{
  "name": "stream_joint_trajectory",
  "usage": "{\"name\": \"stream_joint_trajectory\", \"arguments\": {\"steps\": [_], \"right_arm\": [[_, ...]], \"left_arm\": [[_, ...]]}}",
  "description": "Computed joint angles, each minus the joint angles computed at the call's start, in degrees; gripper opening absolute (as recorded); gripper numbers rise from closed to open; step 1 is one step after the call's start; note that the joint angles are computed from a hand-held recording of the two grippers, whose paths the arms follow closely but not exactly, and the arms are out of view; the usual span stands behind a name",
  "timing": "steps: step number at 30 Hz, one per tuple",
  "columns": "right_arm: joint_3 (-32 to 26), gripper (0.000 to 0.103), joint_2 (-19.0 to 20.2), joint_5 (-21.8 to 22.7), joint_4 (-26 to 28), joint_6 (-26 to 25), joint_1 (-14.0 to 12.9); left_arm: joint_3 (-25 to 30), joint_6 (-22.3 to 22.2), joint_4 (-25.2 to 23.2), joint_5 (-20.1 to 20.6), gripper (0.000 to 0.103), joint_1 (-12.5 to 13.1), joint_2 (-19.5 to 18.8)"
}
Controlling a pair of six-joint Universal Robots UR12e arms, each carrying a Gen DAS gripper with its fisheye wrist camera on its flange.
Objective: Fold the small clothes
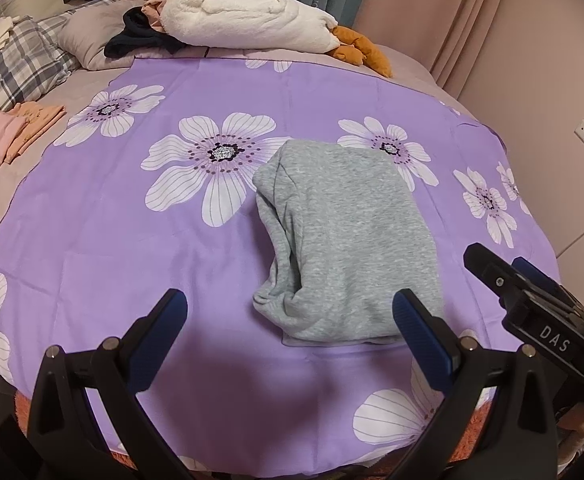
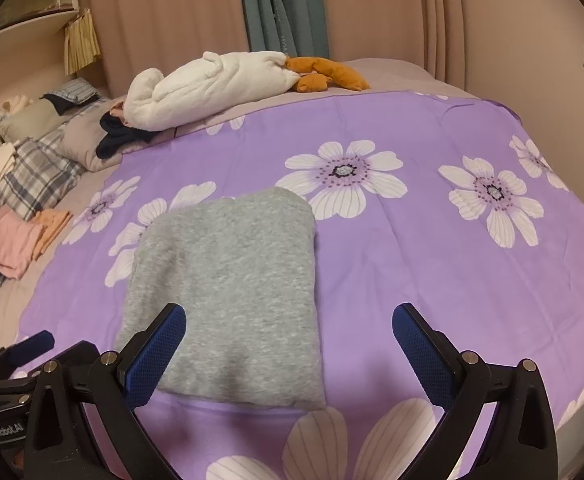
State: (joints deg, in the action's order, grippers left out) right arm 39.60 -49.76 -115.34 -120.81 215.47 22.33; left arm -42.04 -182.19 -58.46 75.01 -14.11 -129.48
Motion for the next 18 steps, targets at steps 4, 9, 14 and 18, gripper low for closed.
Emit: {"name": "stream_joint_trajectory", "arguments": {"steps": [4,9,14,18], "right_arm": [[0.1,0.102,0.0,-0.1,0.0,0.1,0.0],[0.3,0.102,-0.1,-0.2,0.0,0.1,-0.1],[0.3,0.102,-0.1,-0.7,0.4,0.3,0.0],[0.4,0.102,-0.1,-0.7,0.3,0.3,0.0]], "left_arm": [[-0.1,0.2,0.1,0.1,0.103,0.0,0.1],[-0.2,0.4,0.2,0.6,0.103,-0.2,0.1],[-0.2,0.6,0.4,0.5,0.103,-0.1,0.1],[-0.3,0.4,0.5,0.4,0.103,-0.1,0.2]]}}
